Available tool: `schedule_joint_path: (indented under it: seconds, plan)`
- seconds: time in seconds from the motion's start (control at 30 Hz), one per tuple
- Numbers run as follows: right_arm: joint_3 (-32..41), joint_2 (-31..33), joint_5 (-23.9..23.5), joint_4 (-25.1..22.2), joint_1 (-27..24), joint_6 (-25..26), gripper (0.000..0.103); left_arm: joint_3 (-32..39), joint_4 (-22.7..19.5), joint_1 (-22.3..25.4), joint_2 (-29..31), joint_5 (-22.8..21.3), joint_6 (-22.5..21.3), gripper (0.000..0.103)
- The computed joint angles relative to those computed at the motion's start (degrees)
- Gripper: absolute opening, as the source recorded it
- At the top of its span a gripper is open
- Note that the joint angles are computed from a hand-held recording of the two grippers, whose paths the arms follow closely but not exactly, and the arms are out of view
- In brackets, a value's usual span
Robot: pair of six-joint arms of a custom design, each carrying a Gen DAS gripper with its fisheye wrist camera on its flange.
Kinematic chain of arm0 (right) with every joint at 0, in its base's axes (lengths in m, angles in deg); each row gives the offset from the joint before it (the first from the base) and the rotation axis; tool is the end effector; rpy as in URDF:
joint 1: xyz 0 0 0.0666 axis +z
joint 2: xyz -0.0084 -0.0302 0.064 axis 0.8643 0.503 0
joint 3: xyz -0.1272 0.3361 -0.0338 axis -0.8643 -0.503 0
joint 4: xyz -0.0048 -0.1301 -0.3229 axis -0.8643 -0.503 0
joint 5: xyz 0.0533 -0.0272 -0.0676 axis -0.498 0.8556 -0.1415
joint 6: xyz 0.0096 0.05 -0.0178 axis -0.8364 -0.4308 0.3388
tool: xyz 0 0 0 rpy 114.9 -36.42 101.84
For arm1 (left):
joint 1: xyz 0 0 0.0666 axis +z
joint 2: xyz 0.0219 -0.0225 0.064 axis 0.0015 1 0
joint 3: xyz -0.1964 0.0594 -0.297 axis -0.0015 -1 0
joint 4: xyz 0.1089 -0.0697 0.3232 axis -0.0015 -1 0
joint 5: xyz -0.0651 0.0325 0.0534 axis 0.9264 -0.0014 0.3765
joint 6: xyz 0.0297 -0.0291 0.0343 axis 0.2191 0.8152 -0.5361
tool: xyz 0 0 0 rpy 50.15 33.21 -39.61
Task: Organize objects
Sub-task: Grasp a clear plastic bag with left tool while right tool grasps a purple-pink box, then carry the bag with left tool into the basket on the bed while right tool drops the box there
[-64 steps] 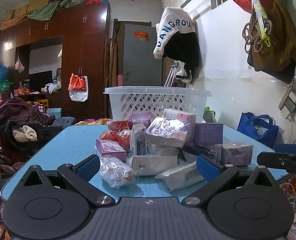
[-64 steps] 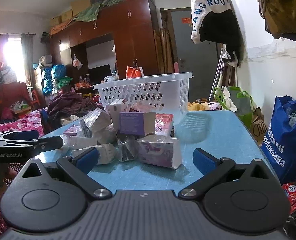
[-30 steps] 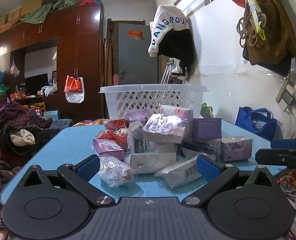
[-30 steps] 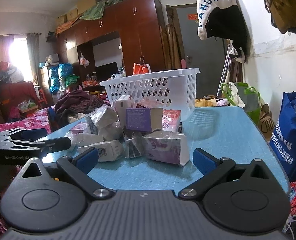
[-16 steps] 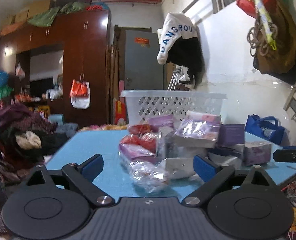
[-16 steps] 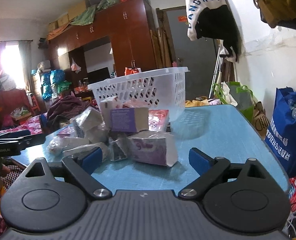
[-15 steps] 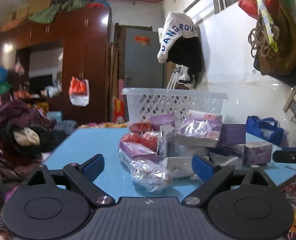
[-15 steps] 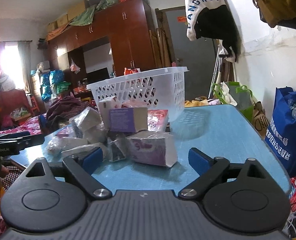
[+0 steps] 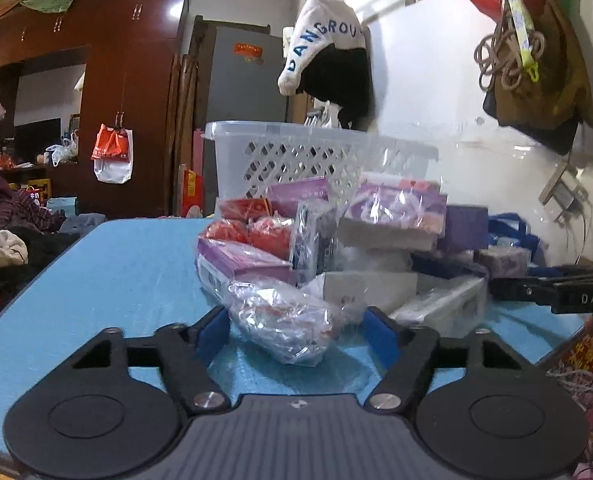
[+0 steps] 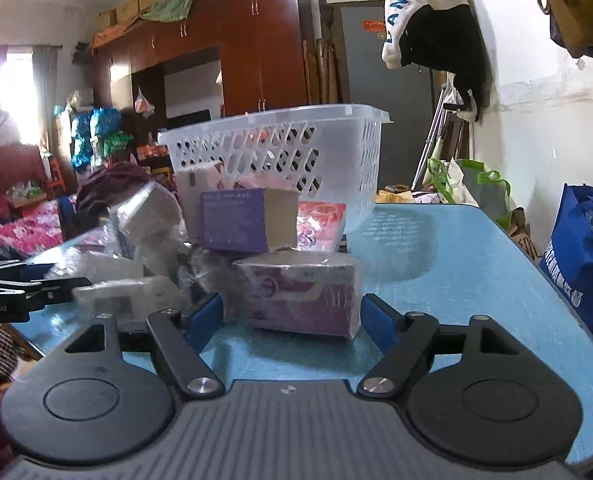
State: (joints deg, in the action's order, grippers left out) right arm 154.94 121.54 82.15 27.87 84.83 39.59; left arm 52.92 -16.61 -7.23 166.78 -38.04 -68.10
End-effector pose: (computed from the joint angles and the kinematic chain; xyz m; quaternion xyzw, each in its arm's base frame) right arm 0.5017 0.2253 0.2028 -0.0601 0.8175 0.0783 0.5674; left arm 0.4939 -0.0742 0.2000 0.1435 0.7939 -0.1480 0.5720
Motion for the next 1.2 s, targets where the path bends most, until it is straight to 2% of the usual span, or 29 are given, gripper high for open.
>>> schedule_joint_path:
  seconds: [0.03,0.07,0.2,0.3,0.47,0.67,0.73,0.83,0.9,1.0,1.1,1.2]
  plan:
    - [-0.51,-0.07,0.12,0.77,-0.08,0.21,0.069,-0.13,0.17,-0.2,-0.02,-0.73,-0.56,0.062]
    - [-1.25,-0.38,-0.73,1.52,-0.36,0.0,0.069,-0.26,0.28,-0.27,-0.11,-1.08,-0.97,0.061]
    - [-4.12,-2.13,-2.0,4.22,-1.23,-1.04,0.067,-1.33,2.92,0.89,-0.21,1.09,1.15,0.06]
    - [-6.0,-3.61,-2.33,6.22,-1.63,-1.36,0.067,-3.02,6.18,1.4,-0.89,0.13,1.06,0.06]
    - [-7.19,-5.14,-1.83,7.66,-1.69,-0.83,0.067,-3.87,8.93,2.49,-1.74,0.29,1.86,0.06]
    - [-5.21,-5.77,-4.09,7.07,-2.98,-0.45,0.067,-2.07,8.22,3.41,-2.32,1.47,5.6,0.06]
    - [-2.83,-5.81,-4.69,6.39,-3.3,0.81,0.067,-0.39,6.87,3.59,-2.76,2.01,7.17,0.06]
    - [4.64,-4.19,-8.68,2.65,-4.37,1.53,0.067,4.09,6.2,3.18,-2.56,1.83,8.05,0.06]
    - [12.01,-1.45,-11.07,-1.06,-5.01,1.84,0.067,9.65,3.08,3.08,-1.39,3.4,9.63,0.06]
    - [24.82,4.7,-10.43,-6.63,-5.18,3.73,0.067,22.33,-6.23,2.25,2.45,5.85,9.35,0.06]
    - [37.72,11.45,-8.02,-14.3,-5.04,7.06,0.067,36.48,-17.07,0.66,8.55,4.83,7.08,0.06]
    - [46.48,16.57,-7.27,-20.0,-5.16,8.95,0.067,48.3,-26.62,-0.86,14.77,2.05,6.58,0.06]
